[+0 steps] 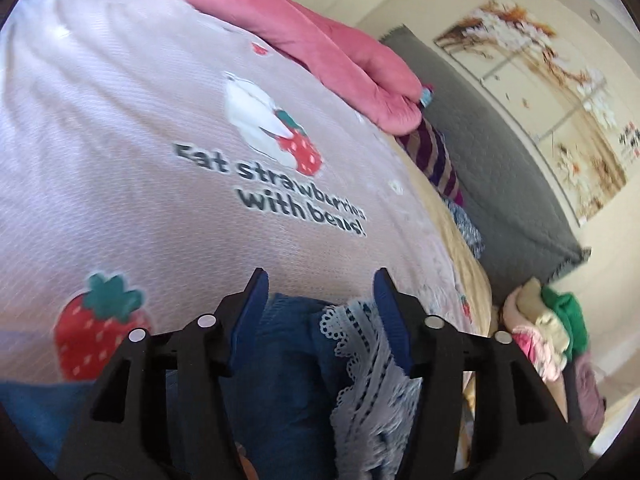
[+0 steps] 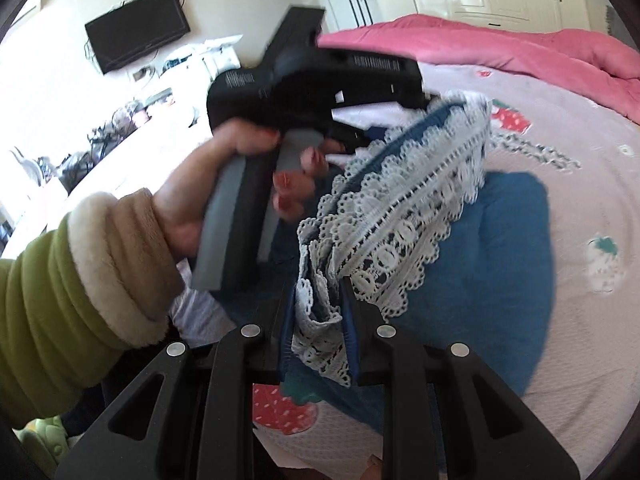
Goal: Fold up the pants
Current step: 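Lift both lace hems with both grippers and fold them toward the waistband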
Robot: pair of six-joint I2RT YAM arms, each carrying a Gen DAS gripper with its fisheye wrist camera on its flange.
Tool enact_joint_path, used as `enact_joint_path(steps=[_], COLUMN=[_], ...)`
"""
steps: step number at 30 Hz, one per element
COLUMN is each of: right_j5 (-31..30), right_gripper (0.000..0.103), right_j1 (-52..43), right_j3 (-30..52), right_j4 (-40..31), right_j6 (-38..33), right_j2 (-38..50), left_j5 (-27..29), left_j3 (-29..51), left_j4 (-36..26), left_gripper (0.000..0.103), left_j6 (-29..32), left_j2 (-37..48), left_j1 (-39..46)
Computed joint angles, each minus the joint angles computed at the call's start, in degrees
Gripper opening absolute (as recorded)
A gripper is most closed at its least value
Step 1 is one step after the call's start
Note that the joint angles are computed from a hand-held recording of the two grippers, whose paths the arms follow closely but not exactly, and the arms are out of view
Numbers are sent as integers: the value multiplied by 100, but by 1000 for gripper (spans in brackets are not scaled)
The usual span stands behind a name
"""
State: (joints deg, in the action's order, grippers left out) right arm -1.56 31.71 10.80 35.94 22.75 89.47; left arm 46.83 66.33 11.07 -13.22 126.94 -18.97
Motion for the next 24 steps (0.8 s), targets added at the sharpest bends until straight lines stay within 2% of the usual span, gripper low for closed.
enact_joint_path(steps=[2, 4, 6, 10, 13, 15, 18, 20, 21, 22, 24], right_j5=[57, 27, -65, 13, -110, -355, -785, -1103, -1084, -1324, -1500], right_gripper=[27, 47, 58, 60, 68, 69, 69, 69, 69, 69, 65], right_j1=[163, 251, 263, 88, -794, -1748, -2943, -3430, -3491, -3650, -3809], right_j3=[-67, -198, -354, -614, -756, -556, 247, 727, 917, 1237, 1658], right_j4=[256, 427, 501, -324, -1067, -1308, -1600, -1594, -1705, -1858, -2051], right_j6=[28, 76, 50, -149, -504, -825, -1142, -1278, -1237, -1237, -1184], right_j2=[126, 35, -203, -1510, -2482, -2380, -1264, -450, -235, 159, 709], left_j5=[225, 384, 492, 353, 90, -112, -378, -488, -577, -683, -626], left_j3=[-98, -170, -202, 38, 193, 346, 495, 511, 484, 482, 476], left_j4=[84, 29, -90, -721, -1045, -1311, -1514, -1574, -1552, -1555, -1519], left_gripper=[62, 69, 74, 78, 80, 81, 81, 59, 29, 23, 20], left_j6=[-184, -222, -163, 135, 311, 463, 595, 721, 738, 718, 644], left_j2=[-25, -88, -130, -9, 63, 135, 218, 220, 189, 167, 149], left_j1=[142, 251, 332, 365, 317, 236, 92, 30, -6, -32, -16])
